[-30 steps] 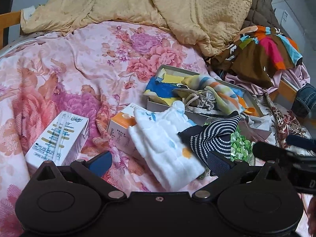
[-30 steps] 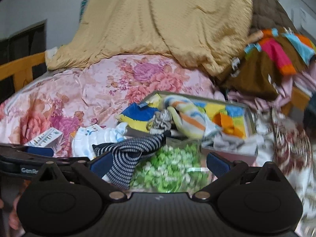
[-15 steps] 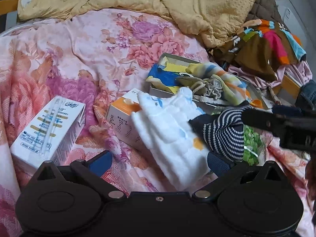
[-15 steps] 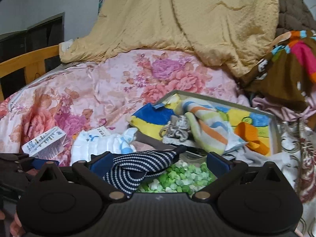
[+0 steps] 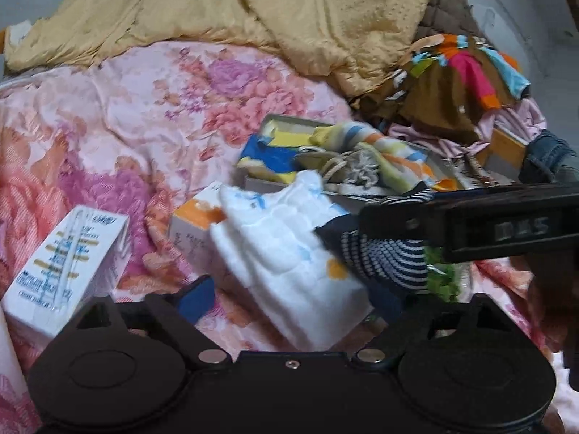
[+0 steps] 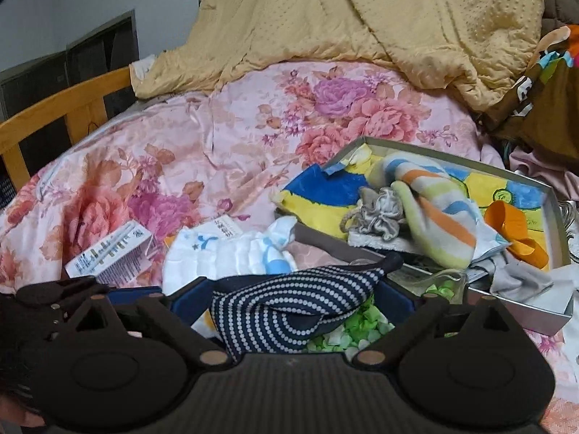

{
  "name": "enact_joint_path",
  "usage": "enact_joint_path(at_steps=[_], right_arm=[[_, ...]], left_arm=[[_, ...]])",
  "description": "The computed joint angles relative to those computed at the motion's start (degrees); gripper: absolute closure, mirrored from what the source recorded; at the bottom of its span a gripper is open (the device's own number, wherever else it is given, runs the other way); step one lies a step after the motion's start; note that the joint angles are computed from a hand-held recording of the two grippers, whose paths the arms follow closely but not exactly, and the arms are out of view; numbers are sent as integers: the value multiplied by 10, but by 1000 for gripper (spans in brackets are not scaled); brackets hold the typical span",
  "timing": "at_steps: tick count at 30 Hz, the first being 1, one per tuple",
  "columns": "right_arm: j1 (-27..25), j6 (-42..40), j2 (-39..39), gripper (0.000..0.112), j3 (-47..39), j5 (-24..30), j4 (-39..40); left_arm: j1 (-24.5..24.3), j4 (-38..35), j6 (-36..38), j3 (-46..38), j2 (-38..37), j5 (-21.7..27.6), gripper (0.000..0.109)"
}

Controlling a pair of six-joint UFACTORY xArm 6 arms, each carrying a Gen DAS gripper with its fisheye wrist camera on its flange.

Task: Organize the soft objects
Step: 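Grasp the white cloth with the left tool while the right tool grasps the black-and-white striped sock, then lift and carry the white cloth and striped sock over the tray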

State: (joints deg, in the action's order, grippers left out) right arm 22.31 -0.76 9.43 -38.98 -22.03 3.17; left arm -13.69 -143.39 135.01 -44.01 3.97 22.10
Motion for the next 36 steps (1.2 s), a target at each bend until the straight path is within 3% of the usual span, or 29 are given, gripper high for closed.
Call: enact_joint_path(at_steps=[9, 14, 21, 26, 36], right_arm=[[34, -100, 17, 30, -2, -17, 126], [57, -166, 24, 48, -2, -31, 187], [67, -193, 21, 75, -2, -31, 215], [60, -174, 12, 91, 14, -52, 200], [72, -214, -2, 98, 43, -106, 244]], left_arm=[[-2, 54, -48, -2, 8, 17, 60], [0, 96, -103, -4, 9, 22, 72], [-1, 103, -97, -1, 6, 25, 86], [0, 79, -65, 3, 0, 29, 94], [2, -53, 107, 25, -26, 51, 96]])
